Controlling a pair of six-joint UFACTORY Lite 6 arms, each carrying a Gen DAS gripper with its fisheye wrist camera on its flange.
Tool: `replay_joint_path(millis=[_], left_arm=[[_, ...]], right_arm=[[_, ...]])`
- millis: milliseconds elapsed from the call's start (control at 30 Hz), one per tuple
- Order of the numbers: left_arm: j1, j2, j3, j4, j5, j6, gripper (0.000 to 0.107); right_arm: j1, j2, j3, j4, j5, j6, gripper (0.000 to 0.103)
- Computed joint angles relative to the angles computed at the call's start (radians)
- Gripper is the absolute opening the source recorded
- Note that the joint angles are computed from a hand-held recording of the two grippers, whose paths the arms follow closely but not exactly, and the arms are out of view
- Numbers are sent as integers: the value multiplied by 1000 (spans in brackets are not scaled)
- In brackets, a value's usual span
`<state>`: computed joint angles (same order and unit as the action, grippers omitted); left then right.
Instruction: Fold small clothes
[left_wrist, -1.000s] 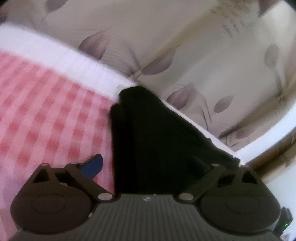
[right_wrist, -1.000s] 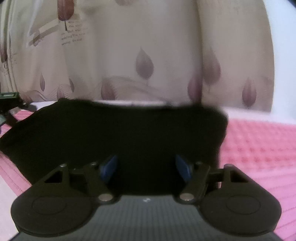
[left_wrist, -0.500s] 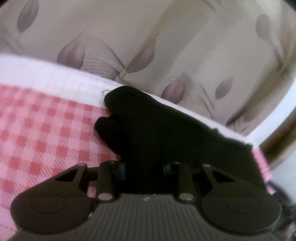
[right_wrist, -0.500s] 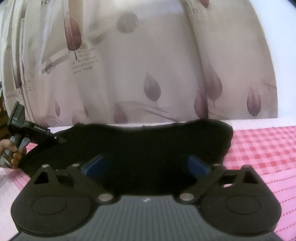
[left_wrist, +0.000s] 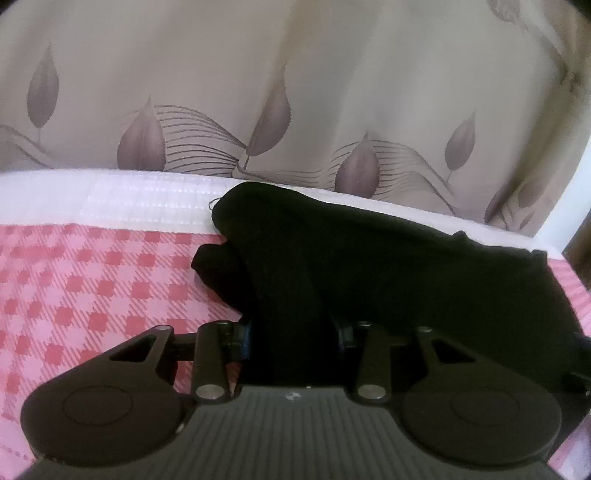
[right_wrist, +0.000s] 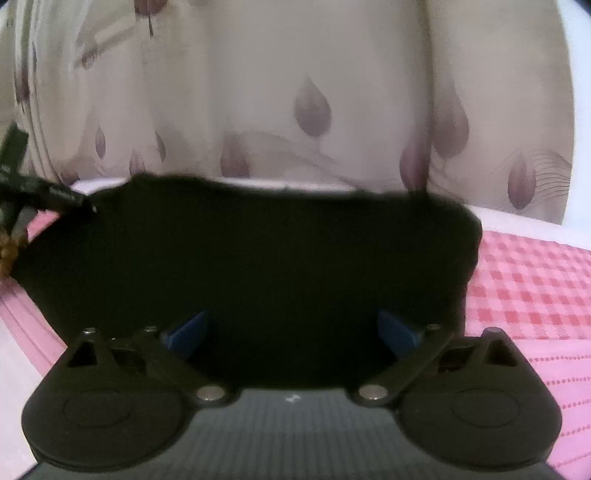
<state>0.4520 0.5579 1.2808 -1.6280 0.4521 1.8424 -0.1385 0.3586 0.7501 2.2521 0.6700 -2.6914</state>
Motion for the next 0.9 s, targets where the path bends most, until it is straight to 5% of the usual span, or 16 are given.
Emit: replay_joint_path(millis=[167, 900], left_arm=[[-24, -20, -29, -89, -44, 108, 45], [-80, -56, -98, -456, -125, 538, 57]], right_arm=[[51, 6, 8, 77, -68, -68, 103], [59, 7, -3, 113, -60, -110, 103]])
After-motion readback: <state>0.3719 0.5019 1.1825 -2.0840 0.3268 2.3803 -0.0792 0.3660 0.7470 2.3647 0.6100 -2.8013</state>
